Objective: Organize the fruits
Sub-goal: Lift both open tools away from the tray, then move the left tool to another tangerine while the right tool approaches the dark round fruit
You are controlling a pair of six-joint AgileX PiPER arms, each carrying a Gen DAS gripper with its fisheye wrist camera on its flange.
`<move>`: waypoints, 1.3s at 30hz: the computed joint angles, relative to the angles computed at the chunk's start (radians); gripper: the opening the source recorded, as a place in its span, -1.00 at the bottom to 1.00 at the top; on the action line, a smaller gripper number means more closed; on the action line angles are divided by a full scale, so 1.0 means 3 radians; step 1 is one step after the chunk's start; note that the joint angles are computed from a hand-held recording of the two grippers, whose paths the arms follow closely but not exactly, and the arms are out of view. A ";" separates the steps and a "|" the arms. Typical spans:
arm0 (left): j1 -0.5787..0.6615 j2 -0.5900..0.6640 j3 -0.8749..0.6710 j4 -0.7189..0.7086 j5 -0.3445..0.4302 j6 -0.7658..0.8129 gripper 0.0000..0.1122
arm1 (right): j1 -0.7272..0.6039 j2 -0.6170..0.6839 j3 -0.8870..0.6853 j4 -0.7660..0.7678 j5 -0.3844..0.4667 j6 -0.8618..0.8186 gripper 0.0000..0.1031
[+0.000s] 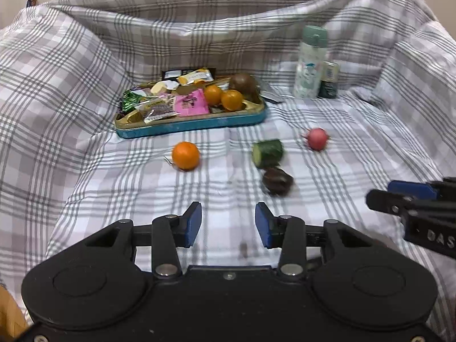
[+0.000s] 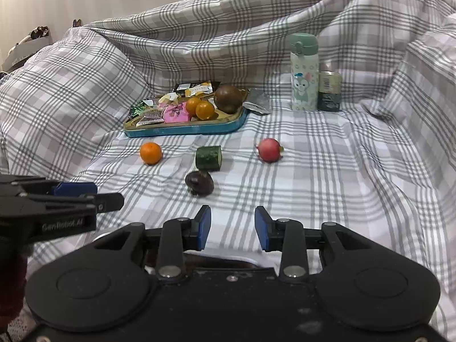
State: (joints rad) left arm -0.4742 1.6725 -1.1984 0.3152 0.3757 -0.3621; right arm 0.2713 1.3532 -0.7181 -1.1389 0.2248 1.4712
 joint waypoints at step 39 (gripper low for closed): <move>0.0543 0.1693 -0.2116 -0.0790 0.0439 0.0363 -0.16 | -0.0240 0.1327 -0.1044 0.0556 -0.0525 -0.1282 -0.29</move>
